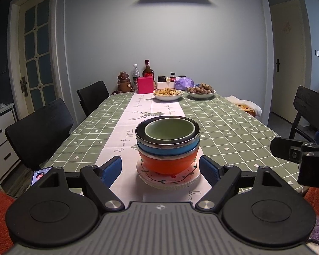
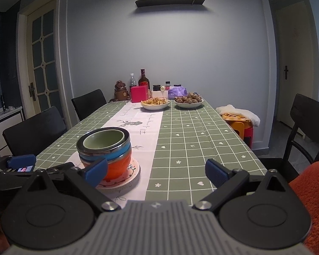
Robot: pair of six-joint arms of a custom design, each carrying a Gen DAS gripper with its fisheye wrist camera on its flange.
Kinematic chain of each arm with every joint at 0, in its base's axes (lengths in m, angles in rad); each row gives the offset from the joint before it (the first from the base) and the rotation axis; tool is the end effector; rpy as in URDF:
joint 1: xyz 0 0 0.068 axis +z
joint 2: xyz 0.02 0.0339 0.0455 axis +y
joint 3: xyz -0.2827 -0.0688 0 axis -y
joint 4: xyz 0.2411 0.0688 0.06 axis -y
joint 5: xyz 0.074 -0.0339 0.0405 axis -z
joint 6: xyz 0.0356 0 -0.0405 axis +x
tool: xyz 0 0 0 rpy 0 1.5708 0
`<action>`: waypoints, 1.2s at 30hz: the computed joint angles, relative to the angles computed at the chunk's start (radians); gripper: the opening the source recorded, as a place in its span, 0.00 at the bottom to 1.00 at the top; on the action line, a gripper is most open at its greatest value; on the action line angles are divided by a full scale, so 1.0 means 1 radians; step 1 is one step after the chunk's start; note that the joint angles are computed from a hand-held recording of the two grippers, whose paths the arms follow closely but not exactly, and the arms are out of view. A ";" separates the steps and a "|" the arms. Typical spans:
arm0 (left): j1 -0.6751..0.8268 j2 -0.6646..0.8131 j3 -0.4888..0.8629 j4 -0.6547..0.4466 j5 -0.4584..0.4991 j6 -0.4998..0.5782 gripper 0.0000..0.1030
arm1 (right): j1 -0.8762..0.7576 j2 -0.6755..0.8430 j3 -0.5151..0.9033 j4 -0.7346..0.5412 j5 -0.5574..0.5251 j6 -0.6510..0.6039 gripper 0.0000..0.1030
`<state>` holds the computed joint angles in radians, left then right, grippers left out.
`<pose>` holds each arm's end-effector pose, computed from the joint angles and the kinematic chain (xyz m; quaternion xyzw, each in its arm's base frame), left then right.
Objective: Organize plates and bowls
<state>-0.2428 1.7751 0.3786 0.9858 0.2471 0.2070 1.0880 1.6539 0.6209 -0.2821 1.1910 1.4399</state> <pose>0.2675 -0.0752 0.1200 0.2510 0.7941 -0.1128 0.5420 0.1410 0.1977 0.1345 0.2141 0.7959 -0.0674 0.5622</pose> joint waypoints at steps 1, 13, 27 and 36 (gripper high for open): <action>0.000 0.000 0.000 0.000 0.000 0.000 0.94 | 0.000 -0.001 -0.001 0.001 -0.001 -0.001 0.93; -0.002 0.002 0.000 0.002 -0.003 0.002 0.94 | -0.014 -0.014 -0.019 0.043 -0.019 -0.028 0.93; -0.002 0.007 -0.002 0.005 -0.010 -0.007 0.94 | -0.019 -0.013 -0.023 0.066 -0.030 -0.044 0.93; -0.001 0.004 -0.005 0.005 -0.009 -0.009 0.94 | -0.019 -0.004 -0.024 0.075 -0.034 -0.039 0.93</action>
<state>-0.2441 1.7793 0.3740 0.9907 0.2376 0.1981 1.0687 1.6498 0.5965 -0.2067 1.1573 1.4010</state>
